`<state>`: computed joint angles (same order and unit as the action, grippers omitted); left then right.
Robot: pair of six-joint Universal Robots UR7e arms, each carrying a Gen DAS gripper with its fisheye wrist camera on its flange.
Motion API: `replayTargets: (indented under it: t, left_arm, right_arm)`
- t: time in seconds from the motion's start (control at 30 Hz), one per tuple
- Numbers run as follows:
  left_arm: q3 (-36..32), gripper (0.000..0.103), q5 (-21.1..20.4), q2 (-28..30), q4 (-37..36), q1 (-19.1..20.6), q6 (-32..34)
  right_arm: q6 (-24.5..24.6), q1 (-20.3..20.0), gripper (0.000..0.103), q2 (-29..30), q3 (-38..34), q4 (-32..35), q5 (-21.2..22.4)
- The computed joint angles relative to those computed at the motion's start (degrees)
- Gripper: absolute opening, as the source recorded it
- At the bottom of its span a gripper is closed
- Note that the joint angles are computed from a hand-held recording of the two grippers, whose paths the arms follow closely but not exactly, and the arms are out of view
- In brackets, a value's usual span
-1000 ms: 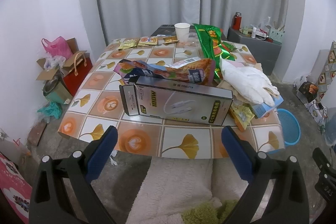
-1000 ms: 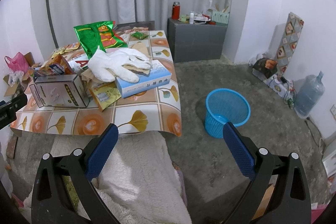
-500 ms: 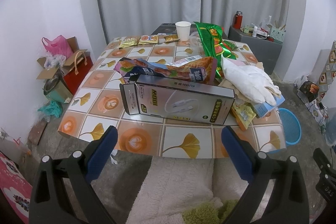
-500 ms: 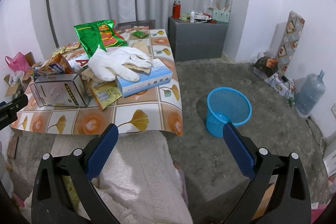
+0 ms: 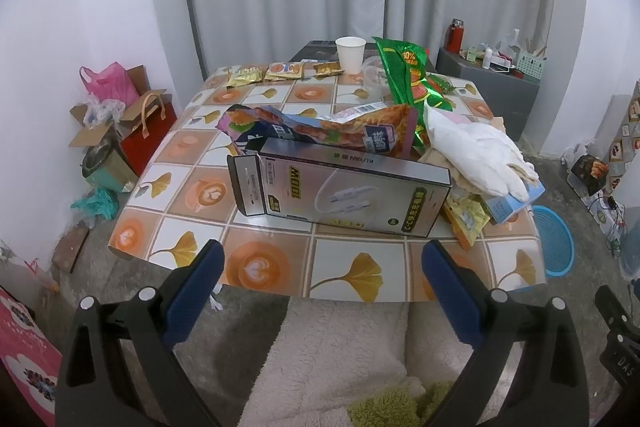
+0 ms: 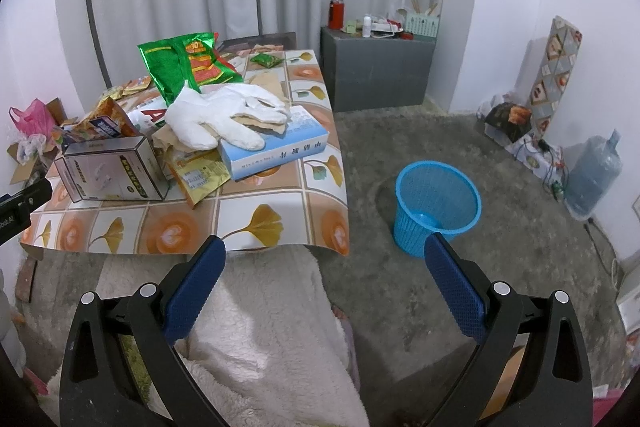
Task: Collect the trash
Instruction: 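Reach both tools toward the white glove and snack bags on the table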
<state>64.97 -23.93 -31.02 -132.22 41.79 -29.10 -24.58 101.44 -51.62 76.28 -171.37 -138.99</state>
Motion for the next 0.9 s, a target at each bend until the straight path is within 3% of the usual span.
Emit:
replayTargets:
  t: [0.27, 0.43, 0.67, 0.9]
  left_arm:
    - [-1.7, 0.097, -1.9, 0.7, 1.8, 1.0, -0.5]
    - [-1.2, 0.097, -3.4, 0.9, -1.9, 1.7, 3.6]
    - [-0.5, 0.097, -9.6, 1.7, -17.7, 3.2, 17.1]
    - [-0.7, 0.097, -16.8, 2.7, -32.4, 4.6, 29.6]
  right_arm:
    - [-1.4, 0.0, 0.095, 0.7, -0.7, -1.4, -0.6]
    - [-4.4, -0.1, 0.095, 2.3, -2.3, -4.8, -0.5]
    - [-11.5, -1.0, 0.095, 4.4, -4.6, -9.7, 4.3]
    - [-15.0, -1.3, 0.095, 7.6, -10.5, -6.9, 8.1]
